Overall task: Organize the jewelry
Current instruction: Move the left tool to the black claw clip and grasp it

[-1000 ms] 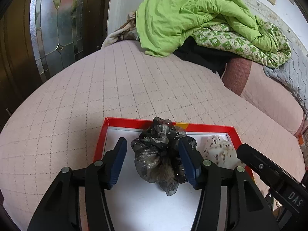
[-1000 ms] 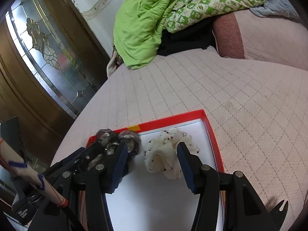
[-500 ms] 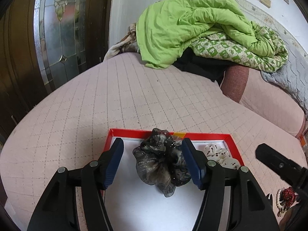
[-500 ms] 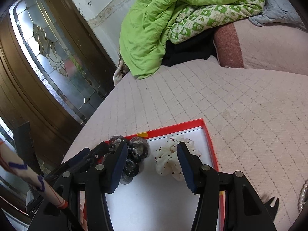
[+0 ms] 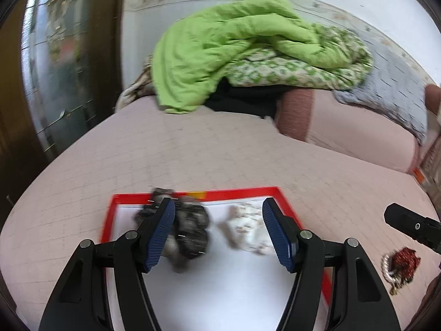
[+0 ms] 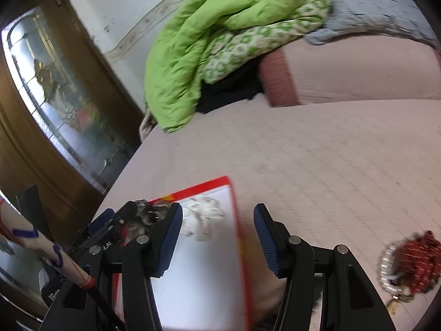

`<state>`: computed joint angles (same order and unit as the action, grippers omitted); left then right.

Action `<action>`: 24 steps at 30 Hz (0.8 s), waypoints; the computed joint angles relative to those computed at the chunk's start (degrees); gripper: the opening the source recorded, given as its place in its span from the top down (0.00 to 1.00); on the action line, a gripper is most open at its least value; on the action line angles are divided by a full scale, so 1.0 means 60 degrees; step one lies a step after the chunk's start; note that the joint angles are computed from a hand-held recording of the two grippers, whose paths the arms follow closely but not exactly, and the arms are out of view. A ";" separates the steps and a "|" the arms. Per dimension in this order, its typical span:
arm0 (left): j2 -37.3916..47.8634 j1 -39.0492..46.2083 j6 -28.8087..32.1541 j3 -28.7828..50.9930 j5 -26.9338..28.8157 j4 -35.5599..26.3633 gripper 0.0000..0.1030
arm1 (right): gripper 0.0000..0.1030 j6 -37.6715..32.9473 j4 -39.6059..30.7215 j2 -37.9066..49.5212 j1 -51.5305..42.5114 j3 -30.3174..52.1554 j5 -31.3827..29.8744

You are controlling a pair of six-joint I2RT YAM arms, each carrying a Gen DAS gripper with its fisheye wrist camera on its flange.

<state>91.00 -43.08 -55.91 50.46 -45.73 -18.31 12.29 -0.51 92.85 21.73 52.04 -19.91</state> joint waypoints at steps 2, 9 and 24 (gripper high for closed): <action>0.0279 -0.0196 0.0310 0.0219 0.0213 0.0272 0.37 | 0.44 -0.0266 -0.0140 -0.0404 -0.0607 -0.0413 -0.0100; 0.1111 -0.0709 0.1774 0.0810 0.1963 0.1378 0.37 | 0.44 -0.1250 -0.0722 -0.1281 -0.3197 -0.1328 -0.0746; 0.4895 -0.1555 0.2721 0.4711 0.4860 0.0125 0.30 | 0.42 -0.2224 -0.1192 -0.0438 -0.5940 -0.0730 -0.1469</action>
